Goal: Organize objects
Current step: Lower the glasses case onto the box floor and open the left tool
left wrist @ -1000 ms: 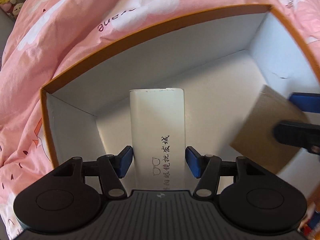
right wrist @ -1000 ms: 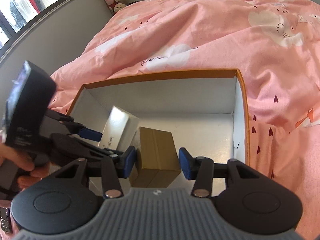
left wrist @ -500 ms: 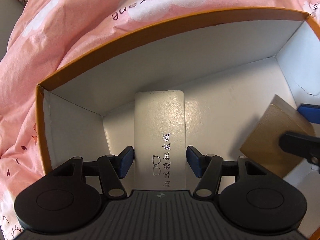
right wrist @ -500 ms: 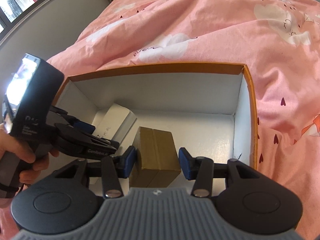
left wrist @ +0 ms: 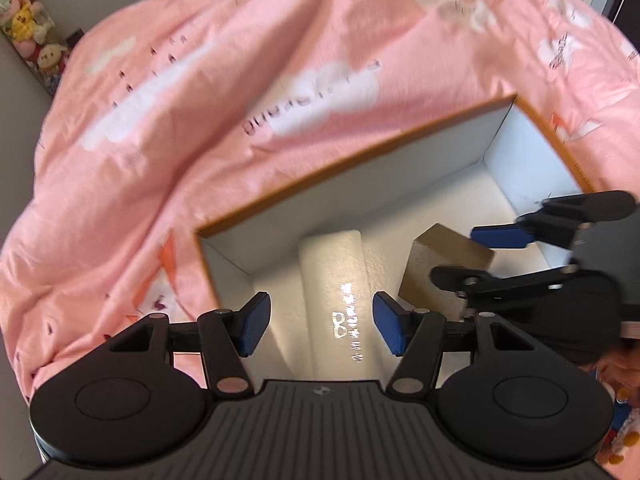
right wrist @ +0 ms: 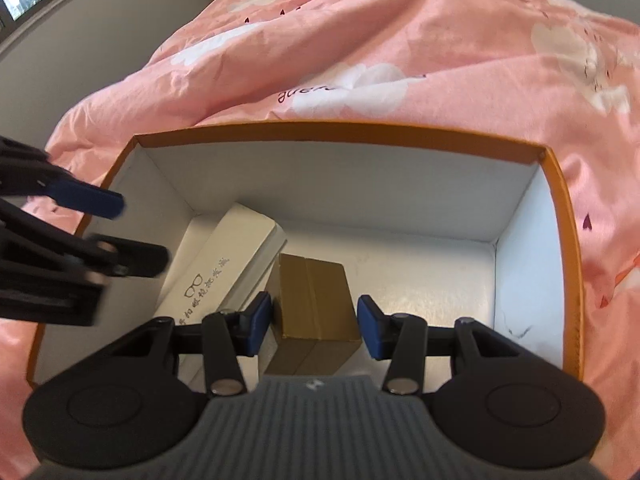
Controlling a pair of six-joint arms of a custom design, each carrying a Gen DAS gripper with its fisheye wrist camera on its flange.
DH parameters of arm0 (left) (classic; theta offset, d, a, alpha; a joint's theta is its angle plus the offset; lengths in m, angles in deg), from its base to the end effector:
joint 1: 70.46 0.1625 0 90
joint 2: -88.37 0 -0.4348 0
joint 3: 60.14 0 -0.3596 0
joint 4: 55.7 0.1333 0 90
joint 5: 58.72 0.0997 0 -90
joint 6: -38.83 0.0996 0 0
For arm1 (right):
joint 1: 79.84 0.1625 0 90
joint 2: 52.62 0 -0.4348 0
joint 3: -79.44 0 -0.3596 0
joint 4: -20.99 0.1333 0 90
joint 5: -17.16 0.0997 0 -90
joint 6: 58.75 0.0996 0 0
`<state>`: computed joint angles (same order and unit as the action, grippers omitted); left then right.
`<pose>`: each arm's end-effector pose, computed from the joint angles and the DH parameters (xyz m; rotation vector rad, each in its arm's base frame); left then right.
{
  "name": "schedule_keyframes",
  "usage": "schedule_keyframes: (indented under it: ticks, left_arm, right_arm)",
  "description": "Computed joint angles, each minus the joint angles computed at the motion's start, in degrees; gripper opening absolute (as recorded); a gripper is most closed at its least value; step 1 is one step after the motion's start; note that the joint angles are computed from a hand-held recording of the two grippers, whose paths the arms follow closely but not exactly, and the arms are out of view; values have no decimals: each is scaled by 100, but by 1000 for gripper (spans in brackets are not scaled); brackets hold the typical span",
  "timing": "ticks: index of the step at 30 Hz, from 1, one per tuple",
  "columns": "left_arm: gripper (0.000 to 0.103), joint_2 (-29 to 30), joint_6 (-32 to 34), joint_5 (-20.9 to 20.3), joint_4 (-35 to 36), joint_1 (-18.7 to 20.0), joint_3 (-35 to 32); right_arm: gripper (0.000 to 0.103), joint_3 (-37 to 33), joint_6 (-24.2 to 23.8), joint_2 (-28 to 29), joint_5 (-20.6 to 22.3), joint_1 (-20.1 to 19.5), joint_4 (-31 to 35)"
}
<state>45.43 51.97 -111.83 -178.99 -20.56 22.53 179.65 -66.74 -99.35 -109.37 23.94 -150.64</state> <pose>-0.2935 -0.6483 0.1385 1.1574 2.2050 -0.0574 0.2238 -0.6017 0.1666 0.2641 -2.4491 0.6556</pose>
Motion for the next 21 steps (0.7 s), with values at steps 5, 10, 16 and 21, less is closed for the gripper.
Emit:
schedule_keyframes:
  ticks: [5, 10, 16, 21]
  left_arm:
    - [70, -121, -27, -7, -222, 110, -66]
    - [70, -275, -245, -143, -18, 220, -110]
    - [70, -377, -351, -201, 32, 317, -46]
    - [70, -408, -378, -256, 26, 357, -6]
  right_arm:
    - [49, -276, -248, 358, -390, 153, -155]
    - [48, -492, 228, 462, -262, 161, 343]
    - [48, -655, 619, 544, -40, 159, 543]
    - [48, -798, 806, 613, 178, 117, 644]
